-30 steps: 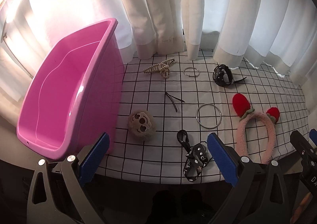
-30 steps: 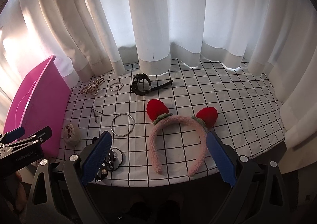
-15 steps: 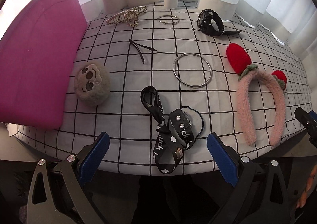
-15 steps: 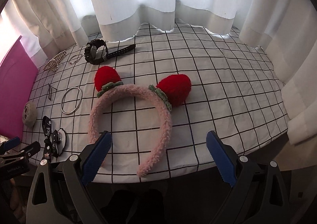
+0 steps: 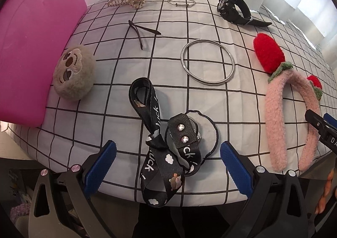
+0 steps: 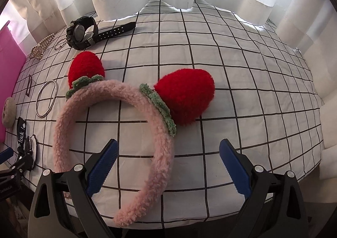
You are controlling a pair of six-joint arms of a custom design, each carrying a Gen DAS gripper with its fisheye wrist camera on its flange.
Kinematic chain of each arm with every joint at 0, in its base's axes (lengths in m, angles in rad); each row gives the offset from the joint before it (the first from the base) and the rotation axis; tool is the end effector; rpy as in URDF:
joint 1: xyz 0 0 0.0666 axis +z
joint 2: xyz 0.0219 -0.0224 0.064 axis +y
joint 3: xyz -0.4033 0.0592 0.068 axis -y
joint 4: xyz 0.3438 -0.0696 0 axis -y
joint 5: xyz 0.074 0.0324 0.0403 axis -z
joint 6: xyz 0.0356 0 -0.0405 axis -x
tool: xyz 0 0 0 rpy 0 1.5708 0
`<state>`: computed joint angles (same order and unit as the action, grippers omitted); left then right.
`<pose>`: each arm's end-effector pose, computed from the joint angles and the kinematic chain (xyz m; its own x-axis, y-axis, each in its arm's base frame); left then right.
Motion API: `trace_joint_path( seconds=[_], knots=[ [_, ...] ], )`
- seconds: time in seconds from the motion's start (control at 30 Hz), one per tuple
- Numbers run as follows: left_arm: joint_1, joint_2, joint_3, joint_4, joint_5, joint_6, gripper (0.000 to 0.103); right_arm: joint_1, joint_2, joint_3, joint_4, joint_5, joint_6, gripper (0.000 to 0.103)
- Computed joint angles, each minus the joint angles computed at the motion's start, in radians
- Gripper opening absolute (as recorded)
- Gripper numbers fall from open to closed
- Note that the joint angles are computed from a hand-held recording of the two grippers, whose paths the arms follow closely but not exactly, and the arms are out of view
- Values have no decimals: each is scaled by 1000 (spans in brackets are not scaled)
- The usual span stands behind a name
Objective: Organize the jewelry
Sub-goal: 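Grasp the black lanyard with the left tool while the right tool grasps the pink headband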
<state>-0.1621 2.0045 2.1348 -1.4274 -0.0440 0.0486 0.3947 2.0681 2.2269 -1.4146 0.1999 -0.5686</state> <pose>0.6154 -0.0995 0.4071 -0.9563 0.1072 -0.2720 0.1032 0.9942 0.0292 0.6002 0.2419 0.4034 -0.9119 0.1918 -0.3627 0.2029 0.9792 0.0077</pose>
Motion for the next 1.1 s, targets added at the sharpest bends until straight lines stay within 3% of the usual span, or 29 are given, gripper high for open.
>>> trace_joint_path(
  seconds=[0.2, 0.53, 0.8, 0.93, 1.03, 1.1],
  knots=[
    [-8, 16, -16, 27, 7, 29, 98, -10, 21, 1, 9, -17, 13, 92],
    [-9, -66, -185, 211, 3, 29, 98, -16, -14, -88, 104, -1, 41, 94],
    [-8, -80, -215, 211, 9, 28, 96, -11, -31, -118, 132, 1, 43, 94],
    [-13, -81, -198, 207, 17, 8, 87, -11, -31, -115, 129, -11, 51, 93],
    [-23, -83, -193, 210, 24, -7, 70, -11, -30, -111, 133, -16, 59, 91],
    [-27, -89, -195, 212, 32, -18, 58, -6, -34, -112, 144, -15, 78, 77]
  ],
)
